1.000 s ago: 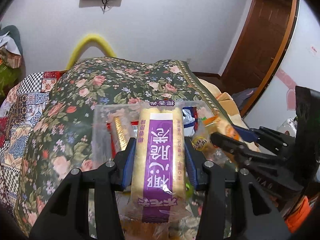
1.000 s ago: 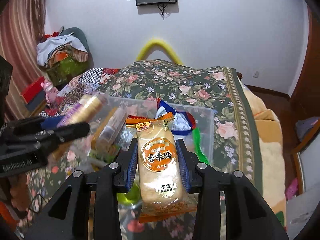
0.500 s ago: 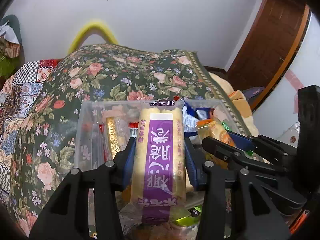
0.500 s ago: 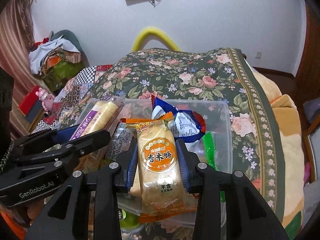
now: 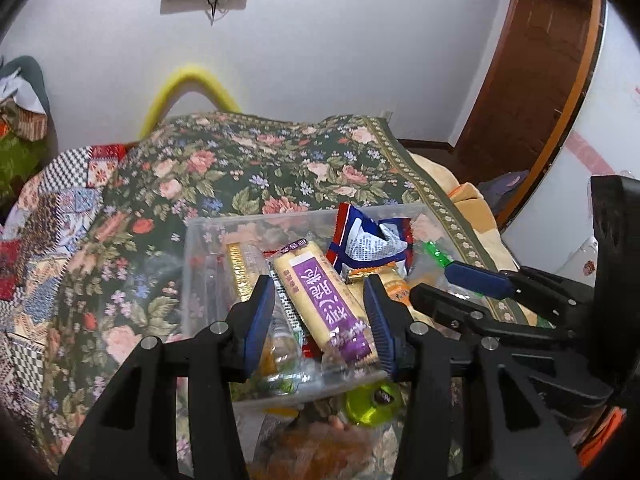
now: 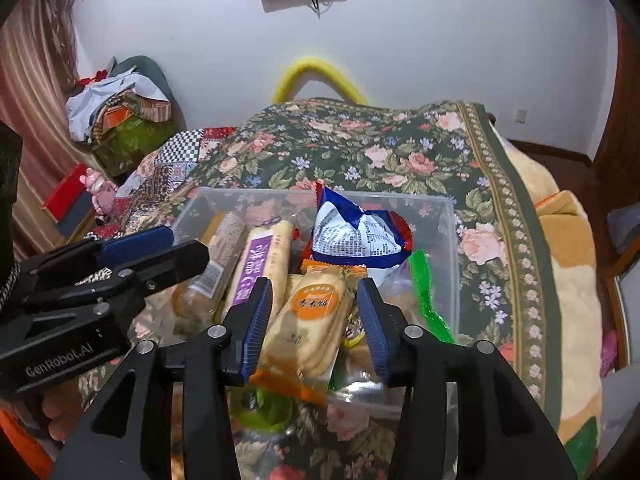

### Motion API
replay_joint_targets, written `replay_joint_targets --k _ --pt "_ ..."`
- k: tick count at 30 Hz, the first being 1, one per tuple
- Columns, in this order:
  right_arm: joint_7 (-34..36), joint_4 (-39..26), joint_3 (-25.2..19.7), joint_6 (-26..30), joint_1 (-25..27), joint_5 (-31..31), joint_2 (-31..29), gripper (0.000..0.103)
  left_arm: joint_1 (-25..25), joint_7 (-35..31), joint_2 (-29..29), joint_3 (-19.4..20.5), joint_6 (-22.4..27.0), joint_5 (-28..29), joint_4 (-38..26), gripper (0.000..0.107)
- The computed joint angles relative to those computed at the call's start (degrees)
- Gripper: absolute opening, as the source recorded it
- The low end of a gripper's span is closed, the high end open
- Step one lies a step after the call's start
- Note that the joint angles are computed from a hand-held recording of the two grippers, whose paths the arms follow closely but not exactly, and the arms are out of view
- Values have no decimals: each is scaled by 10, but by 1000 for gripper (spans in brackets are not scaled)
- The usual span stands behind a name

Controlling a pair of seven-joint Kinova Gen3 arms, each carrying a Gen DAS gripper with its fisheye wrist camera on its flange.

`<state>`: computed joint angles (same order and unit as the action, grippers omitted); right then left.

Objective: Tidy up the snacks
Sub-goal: 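Grasp the clear pastry bag with the left tool while the right grasps the orange pastry bag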

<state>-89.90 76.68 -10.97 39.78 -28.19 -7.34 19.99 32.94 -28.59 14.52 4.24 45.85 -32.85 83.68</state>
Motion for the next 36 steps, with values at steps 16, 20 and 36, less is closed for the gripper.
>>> replay_joint_targets --k 16,20,36 --pt "42 140 -15 -26 23 -43 -109 53 46 93 -61 71 84 -12 86 58" --pt "46 173 -15 -24 21 -48 -125 53 51 109 -53 80 78 21 109 58" --pt "65 241 -11 -17 30 -89 -156 53 102 160 -14 67 45 35 135 46"
